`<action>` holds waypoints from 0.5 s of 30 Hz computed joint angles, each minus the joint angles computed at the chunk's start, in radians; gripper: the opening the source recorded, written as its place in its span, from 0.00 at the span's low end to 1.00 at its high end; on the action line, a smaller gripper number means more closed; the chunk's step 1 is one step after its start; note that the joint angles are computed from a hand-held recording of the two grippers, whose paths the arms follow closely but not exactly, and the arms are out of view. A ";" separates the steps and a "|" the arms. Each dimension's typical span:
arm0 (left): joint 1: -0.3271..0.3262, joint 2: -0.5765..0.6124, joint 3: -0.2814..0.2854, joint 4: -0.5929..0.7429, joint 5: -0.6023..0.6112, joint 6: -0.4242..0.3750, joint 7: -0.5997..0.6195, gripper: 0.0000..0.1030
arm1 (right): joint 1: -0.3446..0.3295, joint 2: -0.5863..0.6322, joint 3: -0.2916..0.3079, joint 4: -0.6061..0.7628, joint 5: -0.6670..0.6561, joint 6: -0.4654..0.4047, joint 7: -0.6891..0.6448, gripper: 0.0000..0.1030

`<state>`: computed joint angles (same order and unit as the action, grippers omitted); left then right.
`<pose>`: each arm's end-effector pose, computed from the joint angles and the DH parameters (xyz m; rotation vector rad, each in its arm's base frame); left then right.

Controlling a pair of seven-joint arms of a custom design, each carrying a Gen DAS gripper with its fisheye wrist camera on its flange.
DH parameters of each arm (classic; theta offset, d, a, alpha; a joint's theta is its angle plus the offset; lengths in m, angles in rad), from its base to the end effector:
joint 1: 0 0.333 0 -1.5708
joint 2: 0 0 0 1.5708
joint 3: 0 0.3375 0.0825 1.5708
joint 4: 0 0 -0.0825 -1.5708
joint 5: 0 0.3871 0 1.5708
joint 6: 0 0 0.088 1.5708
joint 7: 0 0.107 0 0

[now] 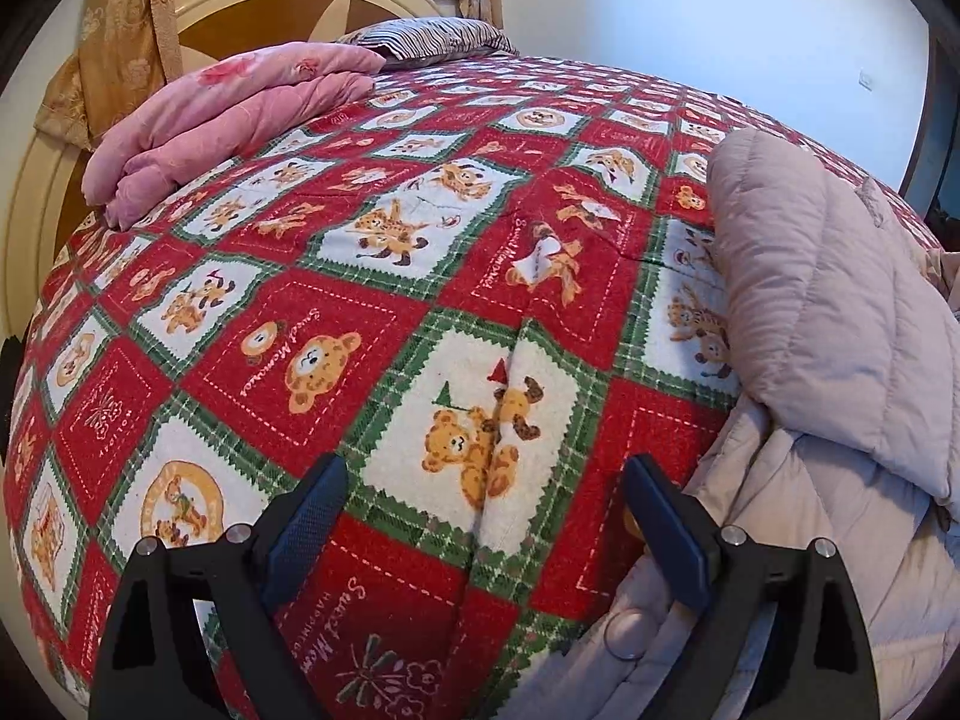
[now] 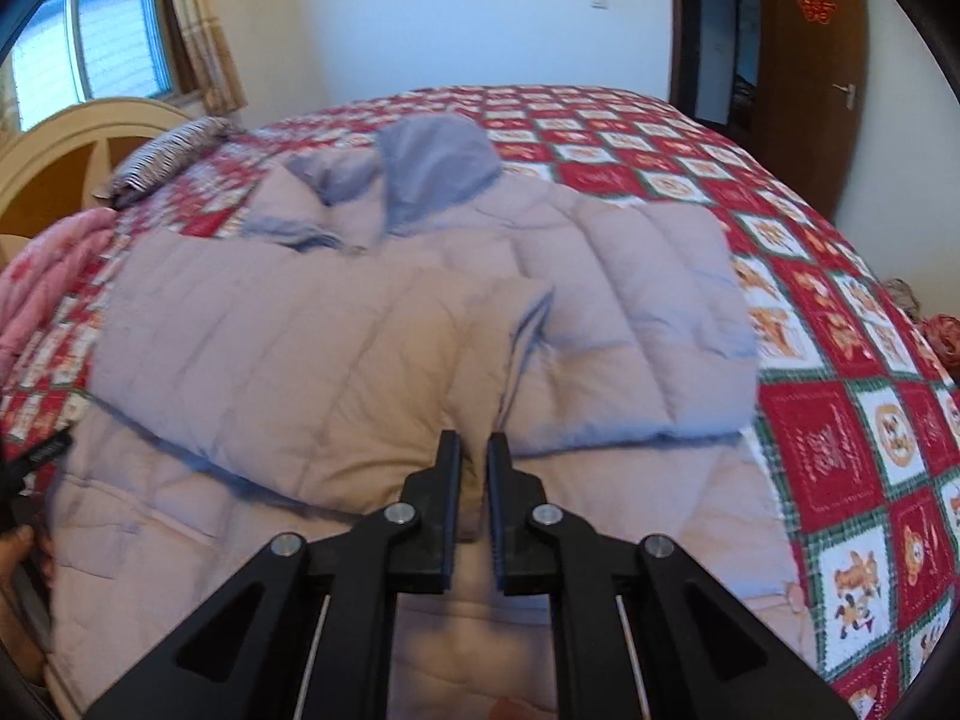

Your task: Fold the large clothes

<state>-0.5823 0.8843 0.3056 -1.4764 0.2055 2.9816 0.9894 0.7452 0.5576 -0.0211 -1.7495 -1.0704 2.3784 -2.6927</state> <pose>0.7246 -0.2871 0.2466 -1.7495 1.8857 -0.6606 0.5217 0.4514 0.2806 -1.2975 2.2015 -0.8040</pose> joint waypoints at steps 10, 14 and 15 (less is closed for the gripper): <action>0.217 -0.113 -0.314 0.011 -0.143 0.027 0.273 0.91 | 0.019 -0.068 0.005 -0.081 -0.021 -0.087 0.082 0.12; 0.203 -0.045 -0.356 0.185 -0.175 -0.020 0.360 0.91 | 0.023 -0.088 0.022 -0.046 -0.084 -0.146 0.095 0.25; 0.195 -0.003 -0.366 0.251 -0.178 -0.014 0.383 0.91 | 0.017 -0.080 0.026 -0.019 -0.097 -0.144 0.080 0.26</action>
<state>-0.3873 0.8811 -0.0606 -1.2256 0.0279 2.9675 1.3728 0.7625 0.4771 0.0045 -1.7685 -1.1678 2.2349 -2.6125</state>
